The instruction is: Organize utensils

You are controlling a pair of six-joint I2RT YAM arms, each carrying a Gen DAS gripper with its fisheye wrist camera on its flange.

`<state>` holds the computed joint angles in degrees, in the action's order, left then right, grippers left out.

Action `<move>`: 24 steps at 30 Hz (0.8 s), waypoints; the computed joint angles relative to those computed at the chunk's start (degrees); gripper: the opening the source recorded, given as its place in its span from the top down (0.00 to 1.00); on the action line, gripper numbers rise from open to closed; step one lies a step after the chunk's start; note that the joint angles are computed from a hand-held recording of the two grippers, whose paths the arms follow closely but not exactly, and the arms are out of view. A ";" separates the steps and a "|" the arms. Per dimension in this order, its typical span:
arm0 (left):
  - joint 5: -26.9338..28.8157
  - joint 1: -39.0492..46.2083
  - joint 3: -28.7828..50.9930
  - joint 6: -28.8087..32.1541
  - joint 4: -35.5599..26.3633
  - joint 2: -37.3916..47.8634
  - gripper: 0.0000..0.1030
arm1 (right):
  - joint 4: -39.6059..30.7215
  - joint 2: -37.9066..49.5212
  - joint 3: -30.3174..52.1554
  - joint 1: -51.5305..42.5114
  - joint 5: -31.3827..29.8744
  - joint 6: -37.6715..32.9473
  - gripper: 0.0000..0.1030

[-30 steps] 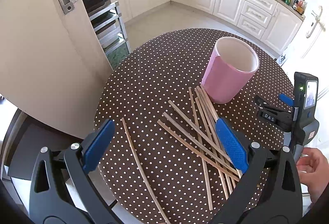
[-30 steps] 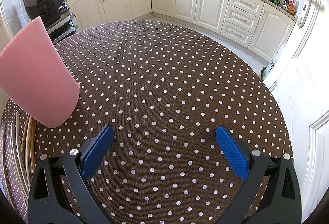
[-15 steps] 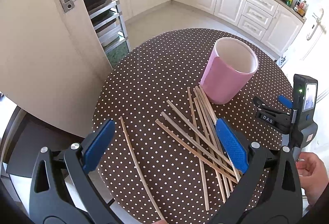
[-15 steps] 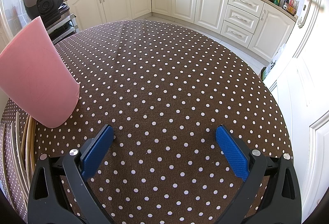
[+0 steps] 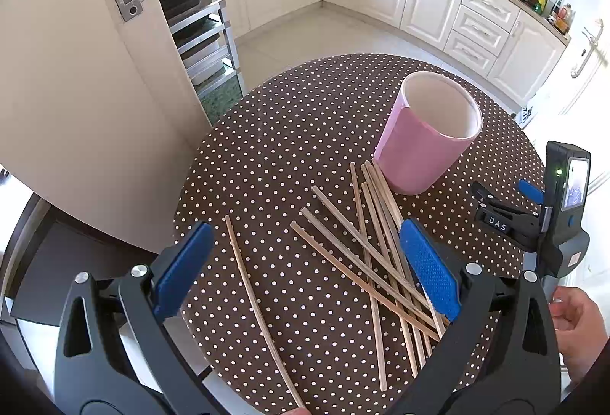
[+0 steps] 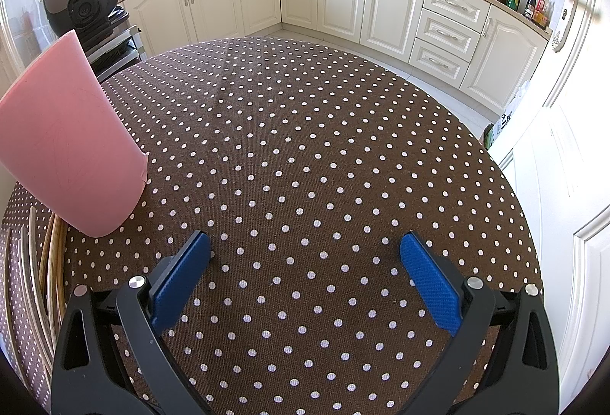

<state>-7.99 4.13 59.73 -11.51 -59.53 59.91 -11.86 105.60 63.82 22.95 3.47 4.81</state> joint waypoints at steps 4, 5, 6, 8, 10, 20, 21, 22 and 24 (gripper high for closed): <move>-0.21 -0.09 0.13 -0.23 -0.07 -0.02 0.06 | -0.02 0.02 0.04 0.03 0.02 0.02 0.06; -0.24 -0.11 0.17 -0.28 -0.09 -0.02 0.06 | -0.06 0.03 0.09 0.07 0.04 0.06 0.06; -0.23 -0.02 0.12 -0.24 -0.04 -0.09 0.06 | -0.08 0.05 0.13 0.10 0.06 0.08 0.06; -0.25 0.01 0.13 -0.27 -0.06 -0.07 0.06 | -0.07 0.04 0.10 0.08 0.05 0.06 0.06; -0.02 0.29 0.17 -0.29 -0.10 -0.08 0.06 | -0.05 0.03 0.08 0.06 0.03 0.04 0.06; -0.77 0.10 0.08 -0.32 0.20 -0.44 0.06 | -0.14 0.04 0.18 0.10 0.06 0.08 0.06; -0.84 0.02 0.03 -0.46 0.26 -0.51 0.06 | -0.10 0.02 0.12 0.06 0.03 0.05 0.06; -0.96 -0.08 -0.08 -0.57 0.39 -0.65 0.06 | -0.13 0.03 0.16 0.08 0.04 0.06 0.06; -1.85 -0.59 -0.35 -0.50 0.88 -1.24 0.06 | -0.11 0.01 0.12 0.05 0.03 0.04 0.06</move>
<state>-9.84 3.55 59.38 -12.00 -58.65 58.67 -11.97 105.61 63.95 23.00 3.50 4.85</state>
